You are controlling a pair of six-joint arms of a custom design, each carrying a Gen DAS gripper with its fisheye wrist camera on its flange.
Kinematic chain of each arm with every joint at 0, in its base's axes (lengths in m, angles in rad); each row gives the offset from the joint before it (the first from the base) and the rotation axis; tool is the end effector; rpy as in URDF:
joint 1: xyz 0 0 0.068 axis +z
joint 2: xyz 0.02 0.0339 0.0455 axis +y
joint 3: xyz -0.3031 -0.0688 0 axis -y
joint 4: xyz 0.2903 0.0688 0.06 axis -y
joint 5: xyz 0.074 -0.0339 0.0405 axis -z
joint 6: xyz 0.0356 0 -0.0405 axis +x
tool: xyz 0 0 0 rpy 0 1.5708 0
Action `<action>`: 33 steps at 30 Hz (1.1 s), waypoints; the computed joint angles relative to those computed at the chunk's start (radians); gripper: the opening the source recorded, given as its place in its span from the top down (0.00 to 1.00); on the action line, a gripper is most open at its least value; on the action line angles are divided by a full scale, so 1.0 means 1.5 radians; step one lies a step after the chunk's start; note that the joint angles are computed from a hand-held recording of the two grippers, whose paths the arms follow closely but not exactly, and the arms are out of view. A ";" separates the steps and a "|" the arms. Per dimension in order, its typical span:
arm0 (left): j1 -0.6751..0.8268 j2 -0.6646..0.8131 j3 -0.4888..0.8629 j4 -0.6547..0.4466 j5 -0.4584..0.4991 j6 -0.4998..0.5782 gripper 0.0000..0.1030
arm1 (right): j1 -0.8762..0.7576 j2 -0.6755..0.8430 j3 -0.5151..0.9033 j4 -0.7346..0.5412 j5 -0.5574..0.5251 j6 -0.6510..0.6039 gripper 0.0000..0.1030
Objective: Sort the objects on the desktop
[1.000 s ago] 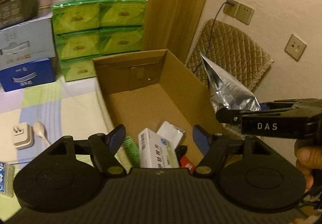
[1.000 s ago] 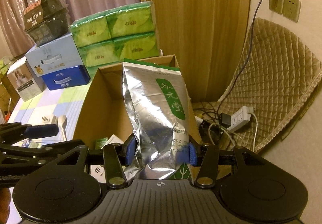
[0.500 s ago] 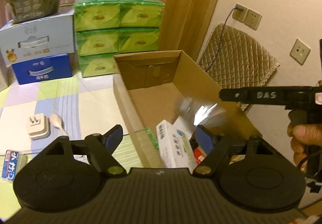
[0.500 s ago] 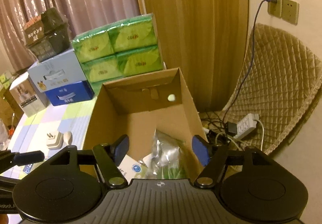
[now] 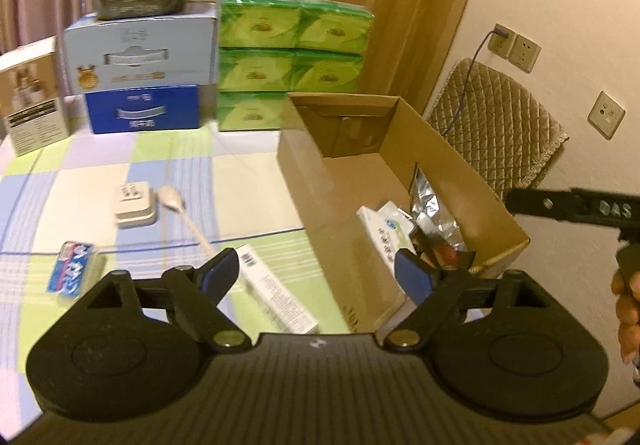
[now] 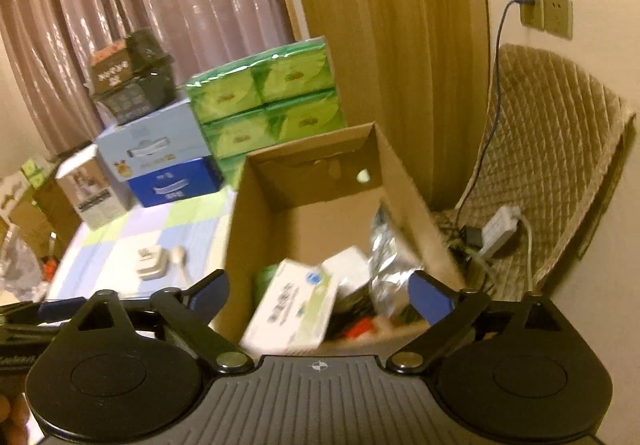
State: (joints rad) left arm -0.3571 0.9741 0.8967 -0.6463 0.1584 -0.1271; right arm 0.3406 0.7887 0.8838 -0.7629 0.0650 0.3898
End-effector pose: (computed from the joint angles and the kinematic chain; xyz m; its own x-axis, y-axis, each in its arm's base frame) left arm 0.2094 -0.0841 0.3293 -0.6732 0.1176 -0.7301 0.3736 0.9061 -0.1986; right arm 0.1664 0.0565 0.3480 -0.6483 0.1725 -0.7416 -0.0421 0.9644 0.2612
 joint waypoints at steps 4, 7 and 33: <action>0.051 -0.070 -0.020 -0.050 0.029 0.020 0.06 | 0.147 -0.057 -0.023 -0.042 0.079 0.129 0.02; 0.097 -0.123 -0.031 -0.102 0.051 0.061 0.03 | 0.264 -0.074 -0.029 -0.070 0.149 0.213 0.02; 0.929 -0.157 -0.013 -0.524 0.423 0.785 0.01 | 0.678 0.057 -0.041 -0.092 0.360 0.501 0.02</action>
State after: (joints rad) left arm 1.0359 0.7387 0.8767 -1.4321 0.7923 1.0505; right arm 1.3583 0.8745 0.8221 -0.9010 0.6047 1.1411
